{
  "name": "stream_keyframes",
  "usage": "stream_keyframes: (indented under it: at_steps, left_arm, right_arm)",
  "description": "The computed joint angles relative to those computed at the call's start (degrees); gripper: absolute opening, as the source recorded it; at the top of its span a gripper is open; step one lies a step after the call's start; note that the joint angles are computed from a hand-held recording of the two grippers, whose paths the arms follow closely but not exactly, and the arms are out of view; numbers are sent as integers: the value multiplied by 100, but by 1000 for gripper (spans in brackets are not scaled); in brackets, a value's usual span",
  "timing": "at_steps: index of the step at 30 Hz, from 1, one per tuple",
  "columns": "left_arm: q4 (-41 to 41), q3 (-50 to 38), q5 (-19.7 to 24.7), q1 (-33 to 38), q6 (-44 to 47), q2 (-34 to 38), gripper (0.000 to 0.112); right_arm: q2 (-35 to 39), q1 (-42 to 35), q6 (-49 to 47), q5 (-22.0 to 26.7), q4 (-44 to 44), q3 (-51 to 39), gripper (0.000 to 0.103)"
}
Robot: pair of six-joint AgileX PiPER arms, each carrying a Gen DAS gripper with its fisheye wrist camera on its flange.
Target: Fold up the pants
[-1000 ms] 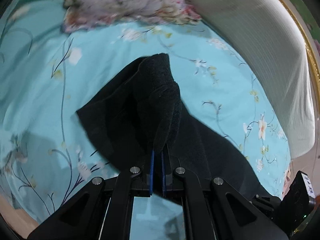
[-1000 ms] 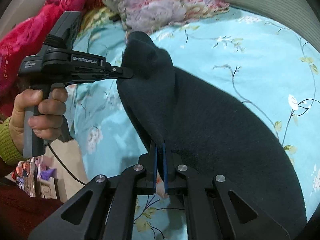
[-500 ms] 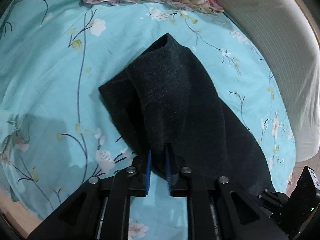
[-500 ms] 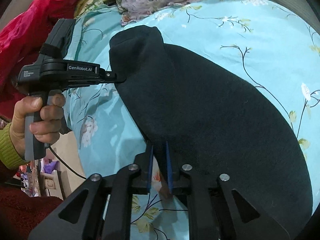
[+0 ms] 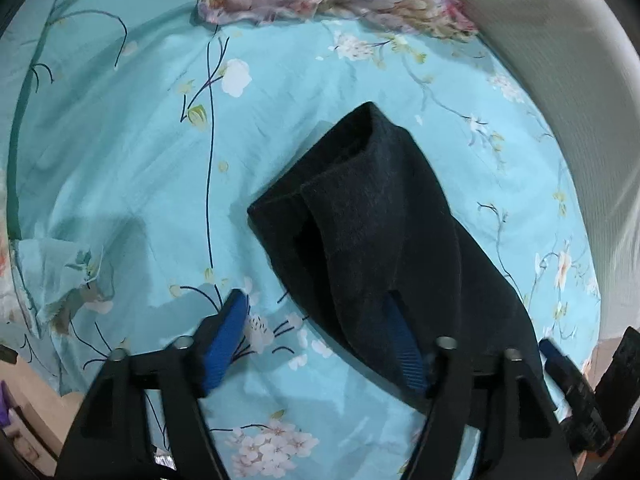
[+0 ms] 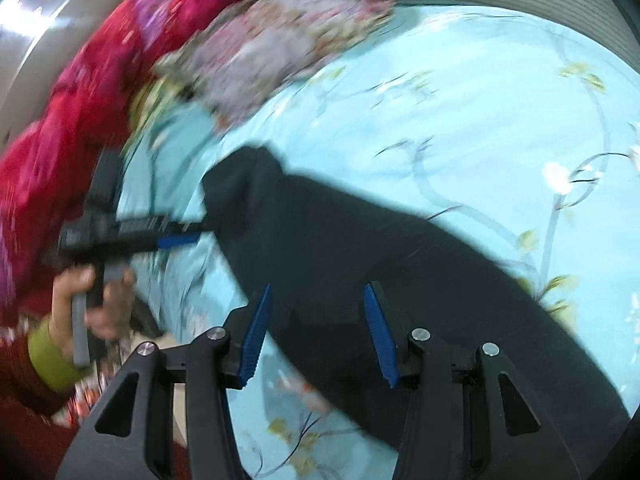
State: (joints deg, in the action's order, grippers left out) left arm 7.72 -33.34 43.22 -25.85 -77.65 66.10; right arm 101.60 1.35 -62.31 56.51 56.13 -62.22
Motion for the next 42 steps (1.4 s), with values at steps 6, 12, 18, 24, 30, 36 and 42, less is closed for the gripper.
stream_keyframes:
  at_steps: [6,12,18,24,30,36,42]
  left_arm:
    - [-766,-59,-166,1004,1232,422,75]
    - [-1389,507,-698,1494,1956,369,75]
    - [-800,552,-868,1027,1463,469,75]
    - [-314,362,-1157,828,1317,688,44]
    - [-122,408,-1127,666,1203,-225,17]
    - [1388,-139,15,-629,14,-1218,17]
    - [1556,-225,-217,-477,535,-371,17]
  right_arm:
    - [821,-101,958,-192,-163,-1137,49]
    - [1665,314,1638,-26,-900,-2262,49]
    - [2257,900,2047,189,-2029,-2838,48]
    - [2259,1064,1821,278,-2287,-2944,31]
    - [1457,996,1389,-504,-2066,-2091,11]
    - [285,808,608,-1383,-1242,-896,10]
    - [793,1027,1153,-1802,-1478,-1211,9]
